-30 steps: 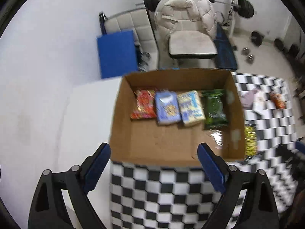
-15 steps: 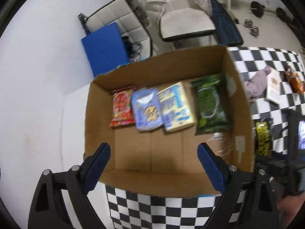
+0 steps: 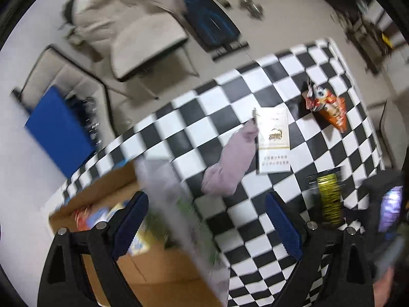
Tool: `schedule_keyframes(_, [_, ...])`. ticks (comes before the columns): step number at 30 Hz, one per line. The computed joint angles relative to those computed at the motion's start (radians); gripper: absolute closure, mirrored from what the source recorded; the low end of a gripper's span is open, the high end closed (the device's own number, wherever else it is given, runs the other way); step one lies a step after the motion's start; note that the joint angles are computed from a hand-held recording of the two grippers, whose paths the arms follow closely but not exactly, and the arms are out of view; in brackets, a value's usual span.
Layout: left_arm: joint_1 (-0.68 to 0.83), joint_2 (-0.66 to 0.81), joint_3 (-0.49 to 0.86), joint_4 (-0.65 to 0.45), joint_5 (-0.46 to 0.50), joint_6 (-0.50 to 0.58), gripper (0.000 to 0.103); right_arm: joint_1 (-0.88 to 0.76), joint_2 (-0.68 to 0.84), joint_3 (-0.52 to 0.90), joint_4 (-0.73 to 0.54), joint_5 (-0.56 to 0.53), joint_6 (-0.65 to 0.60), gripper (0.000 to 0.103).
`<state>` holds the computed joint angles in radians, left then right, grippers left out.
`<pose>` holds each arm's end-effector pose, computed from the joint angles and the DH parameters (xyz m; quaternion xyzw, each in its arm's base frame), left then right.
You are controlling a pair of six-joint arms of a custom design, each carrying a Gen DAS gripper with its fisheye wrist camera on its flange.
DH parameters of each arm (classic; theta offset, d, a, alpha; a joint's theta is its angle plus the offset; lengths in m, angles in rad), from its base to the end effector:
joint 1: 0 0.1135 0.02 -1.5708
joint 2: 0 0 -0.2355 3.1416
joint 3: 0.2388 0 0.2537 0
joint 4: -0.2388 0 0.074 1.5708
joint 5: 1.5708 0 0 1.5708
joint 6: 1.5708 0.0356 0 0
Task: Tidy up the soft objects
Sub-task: 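Grasp the lilac sock with the left tool while the right grasps the black wipes pack, then place the sock and the black wipes pack into the box and release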
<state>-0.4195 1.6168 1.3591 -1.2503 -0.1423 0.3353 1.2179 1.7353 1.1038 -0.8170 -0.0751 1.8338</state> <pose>0.2681 -0.1141 0.2349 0.3653 0.9276 0.0697 0.0343 0.1034 0.2884 0.1401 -0.3001 -0.9512 -0.0627 0.0347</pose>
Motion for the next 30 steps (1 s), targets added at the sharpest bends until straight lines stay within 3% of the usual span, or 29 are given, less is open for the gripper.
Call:
schedule_keyframes(6, [-0.093, 0.352, 0.115, 0.042, -0.06, -0.036, 0.016, -0.048, -0.282, -0.269, 0.038, -0.005, 0.048, 0.044])
schedule_keyframes(11, [-0.116, 0.467, 0.136, 0.05, -0.074, -0.026, 0.016, -0.099, -0.389, -0.368, 0.104, -0.021, 0.008, 0.035])
schedule_keyframes(13, [-0.117, 0.485, 0.13, 0.049, -0.065, -0.029, 0.037, -0.122, -0.365, -0.353, 0.11, -0.042, -0.032, 0.03])
schedule_keyframes(14, [-0.111, 0.498, 0.13, 0.035, -0.046, -0.033, 0.058, -0.126, -0.34, -0.337, 0.107, -0.053, -0.049, 0.029])
schedule_keyframes(16, [-0.099, 0.487, 0.113, 0.031, -0.019, -0.041, 0.065, -0.153, -0.241, -0.27, 0.102, -0.075, -0.094, 0.029])
schedule_keyframes(18, [-0.097, 0.462, 0.08, 0.044, -0.007, -0.049, 0.066, -0.176, -0.179, -0.241, 0.107, -0.093, -0.118, 0.03])
schedule_keyframes(21, [-0.092, 0.391, 0.011, 0.067, 0.026, -0.065, 0.067, -0.141, -0.103, -0.168, 0.044, -0.042, -0.107, 0.045])
schedule_keyframes(27, [-0.033, 0.242, 0.004, 0.011, 0.115, -0.07, 0.067, -0.028, -0.135, -0.168, 0.052, -0.005, 0.041, 0.053])
schedule_keyframes(28, [-0.021, 0.209, -0.004, 0.0, 0.137, -0.073, 0.067, 0.0, -0.201, -0.216, 0.027, 0.003, 0.068, 0.053])
schedule_keyframes(30, [0.014, 0.129, -0.017, -0.039, 0.196, -0.061, 0.067, 0.043, -0.217, -0.175, -0.014, 0.033, 0.09, 0.053])
